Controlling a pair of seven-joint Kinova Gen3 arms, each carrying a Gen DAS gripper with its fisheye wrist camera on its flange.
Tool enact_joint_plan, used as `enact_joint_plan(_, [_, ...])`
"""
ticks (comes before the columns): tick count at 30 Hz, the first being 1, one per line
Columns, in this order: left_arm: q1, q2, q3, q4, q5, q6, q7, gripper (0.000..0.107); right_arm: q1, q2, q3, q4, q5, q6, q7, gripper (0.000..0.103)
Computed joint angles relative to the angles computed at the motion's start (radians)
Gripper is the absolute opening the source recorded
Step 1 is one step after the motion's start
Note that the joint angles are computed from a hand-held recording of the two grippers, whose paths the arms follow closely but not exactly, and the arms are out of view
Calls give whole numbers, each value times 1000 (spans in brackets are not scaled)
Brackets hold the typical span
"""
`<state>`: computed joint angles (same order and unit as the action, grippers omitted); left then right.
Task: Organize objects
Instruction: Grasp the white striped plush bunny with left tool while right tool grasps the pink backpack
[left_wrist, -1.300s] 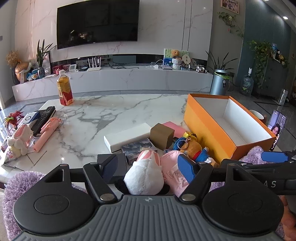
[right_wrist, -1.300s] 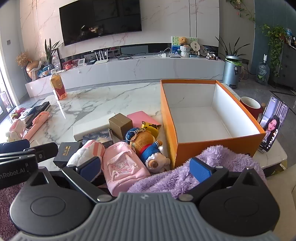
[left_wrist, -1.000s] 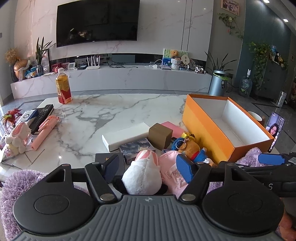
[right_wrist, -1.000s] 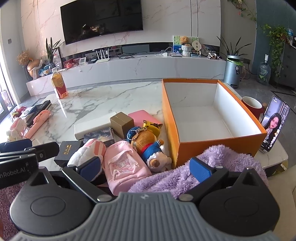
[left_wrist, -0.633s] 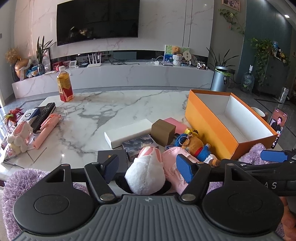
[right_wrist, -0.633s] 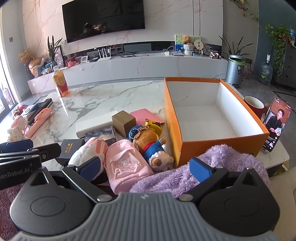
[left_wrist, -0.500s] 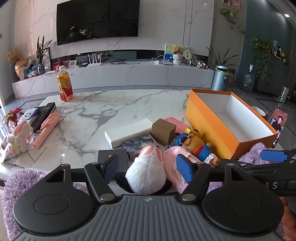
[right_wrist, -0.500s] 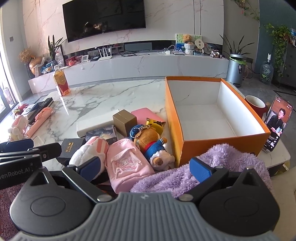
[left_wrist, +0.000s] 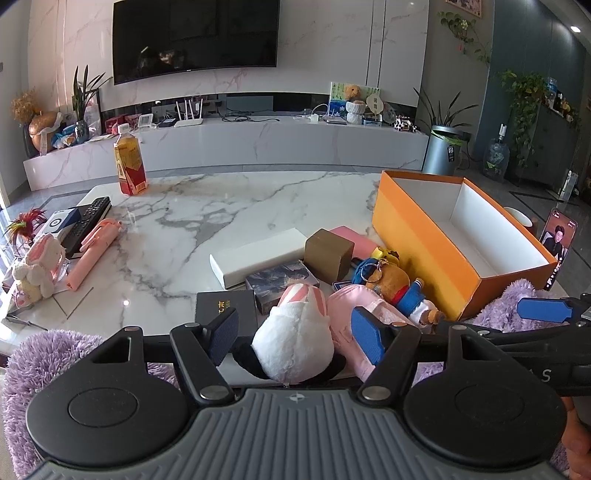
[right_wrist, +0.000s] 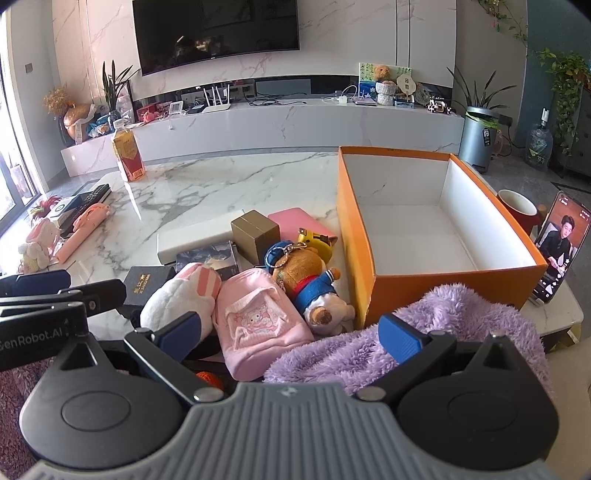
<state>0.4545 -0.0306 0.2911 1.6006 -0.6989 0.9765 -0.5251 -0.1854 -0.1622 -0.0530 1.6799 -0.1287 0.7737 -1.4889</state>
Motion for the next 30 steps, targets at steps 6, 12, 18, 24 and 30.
enact_joint_plan(6, [-15, 6, -22, -2, 69, -21, -71, 80, -3, 26, 15, -17, -33, 25, 34, 101])
enact_joint_plan(12, [-61, 5, -63, 9, 233, -90, -230, 73, 8, 92, 43, -63, -133, 88, 149, 81])
enact_joint_plan(18, [-114, 47, -104, -22, 377, -110, -407, 70, 41, 193, 30, -134, -203, 149, 277, 62])
enact_joint_plan(24, [-155, 128, -141, -96, 480, -55, -569, 71, 66, 315, 0, -245, -190, 208, 313, 52])
enact_joint_plan(30, [-190, 190, -166, -146, 589, -18, -682, 78, 86, 410, -26, -340, -194, 269, 353, 50])
